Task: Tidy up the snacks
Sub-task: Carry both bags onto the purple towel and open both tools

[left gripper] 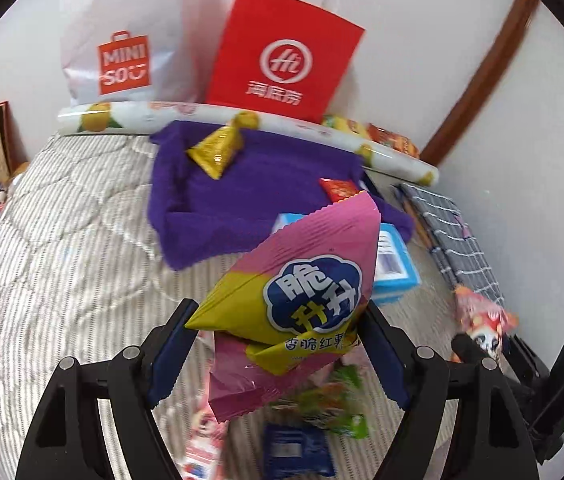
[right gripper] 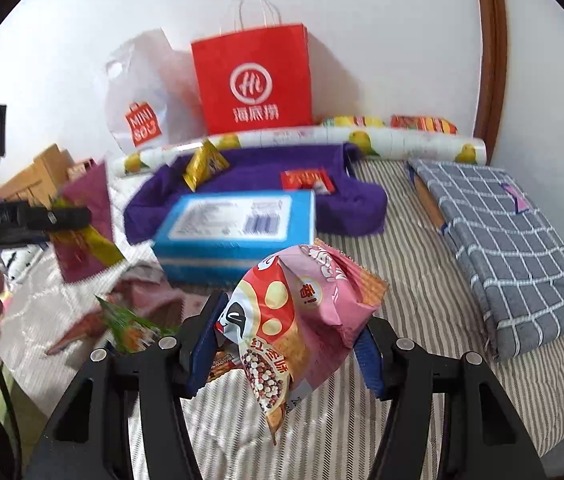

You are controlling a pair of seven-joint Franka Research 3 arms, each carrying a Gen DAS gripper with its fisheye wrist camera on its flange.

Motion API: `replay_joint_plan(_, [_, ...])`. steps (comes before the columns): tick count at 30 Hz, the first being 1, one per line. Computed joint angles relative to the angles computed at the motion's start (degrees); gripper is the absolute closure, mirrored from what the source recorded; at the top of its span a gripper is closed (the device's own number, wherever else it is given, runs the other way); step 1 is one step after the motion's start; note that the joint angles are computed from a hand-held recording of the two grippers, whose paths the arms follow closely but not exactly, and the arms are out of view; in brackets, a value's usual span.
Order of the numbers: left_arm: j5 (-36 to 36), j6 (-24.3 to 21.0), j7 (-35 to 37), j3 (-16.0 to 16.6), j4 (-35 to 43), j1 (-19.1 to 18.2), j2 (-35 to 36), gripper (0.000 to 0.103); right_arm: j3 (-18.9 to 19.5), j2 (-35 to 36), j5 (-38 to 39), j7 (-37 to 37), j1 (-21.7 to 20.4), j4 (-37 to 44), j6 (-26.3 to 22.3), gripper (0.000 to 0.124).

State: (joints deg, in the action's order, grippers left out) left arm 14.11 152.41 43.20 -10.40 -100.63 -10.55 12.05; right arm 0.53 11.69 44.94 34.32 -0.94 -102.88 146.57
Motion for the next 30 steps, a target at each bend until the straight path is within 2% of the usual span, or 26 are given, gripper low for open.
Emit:
replay_joint_plan(9, [-1.07, -1.12, 2.94, -0.90, 6.41, -1.46, 4.15, 0.024, 0.70, 1.11, 3.18, -2.30, -0.07, 4.91, -0.16, 0.065])
replay_joint_plan(22, [2.95, -5.60, 3.92, 1.11, 16.51, -3.32, 9.62, 0.024, 2.21, 10.27, -2.29, 6.49, -0.44, 18.98, -2.99, 0.065])
replay_joint_plan(30, [2.31, -6.99, 4.25, 1.71, 21.56, -2.03, 12.84, 0.024, 3.60, 17.87, -6.18, 12.57, -0.70, 30.23, -6.15, 0.065])
